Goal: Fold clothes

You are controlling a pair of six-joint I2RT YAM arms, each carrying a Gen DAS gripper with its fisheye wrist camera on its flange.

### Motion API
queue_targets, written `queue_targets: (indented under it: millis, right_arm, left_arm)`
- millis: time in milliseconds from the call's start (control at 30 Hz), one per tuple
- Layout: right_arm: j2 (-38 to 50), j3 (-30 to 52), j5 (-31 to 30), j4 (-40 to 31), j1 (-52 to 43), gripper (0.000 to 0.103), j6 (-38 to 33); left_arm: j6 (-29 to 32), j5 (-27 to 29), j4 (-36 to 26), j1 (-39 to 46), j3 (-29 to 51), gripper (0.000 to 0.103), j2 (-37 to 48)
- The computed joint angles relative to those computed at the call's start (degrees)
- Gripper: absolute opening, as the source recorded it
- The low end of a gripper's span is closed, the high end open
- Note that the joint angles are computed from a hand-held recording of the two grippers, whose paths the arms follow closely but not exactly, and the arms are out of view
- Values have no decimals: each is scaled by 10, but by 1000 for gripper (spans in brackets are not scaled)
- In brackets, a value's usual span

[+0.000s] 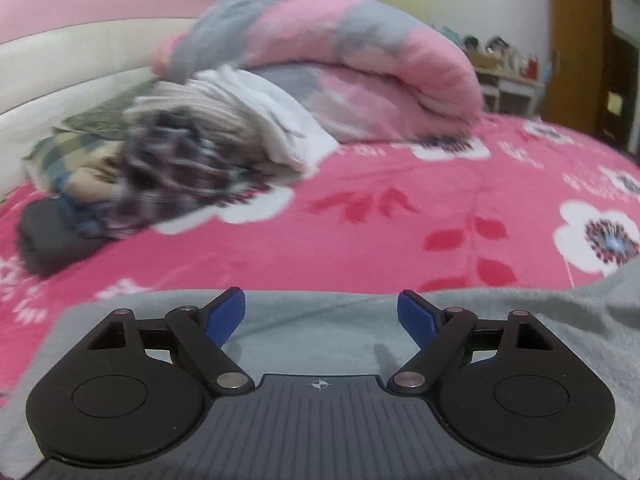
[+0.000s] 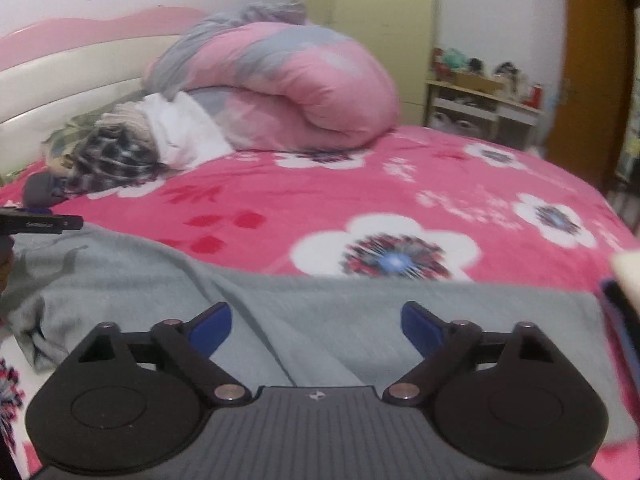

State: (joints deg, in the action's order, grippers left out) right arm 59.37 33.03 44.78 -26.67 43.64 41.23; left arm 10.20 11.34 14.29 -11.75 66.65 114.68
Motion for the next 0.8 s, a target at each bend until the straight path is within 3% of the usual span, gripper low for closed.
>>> queue_targets:
  millis: [133, 267, 433, 533, 700, 767, 800]
  right_arm:
    - [-51, -40, 16, -79, 31, 68, 92]
    - [-58, -72, 27, -103, 82, 58, 155]
    - [98, -40, 83, -249, 251, 47, 427]
    - [205, -17, 72, -305, 291, 37, 528]
    - [286, 5, 81, -321, 297, 35, 537]
    - [335, 29, 80, -344, 306, 28, 548]
    - [357, 42, 80, -358, 310, 16, 555]
  left_arm:
    - [11, -61, -3, -27, 17, 84, 45]
    - [2, -78, 10, -29, 15, 86, 65]
    - [10, -107, 32, -39, 4, 91, 66]
    - [6, -112, 32, -40, 8, 94, 70]
    - [4, -121, 36, -43, 9, 96, 73]
    - [4, -124, 38, -43, 8, 97, 73]
    - [3, -125, 39, -44, 7, 97, 73]
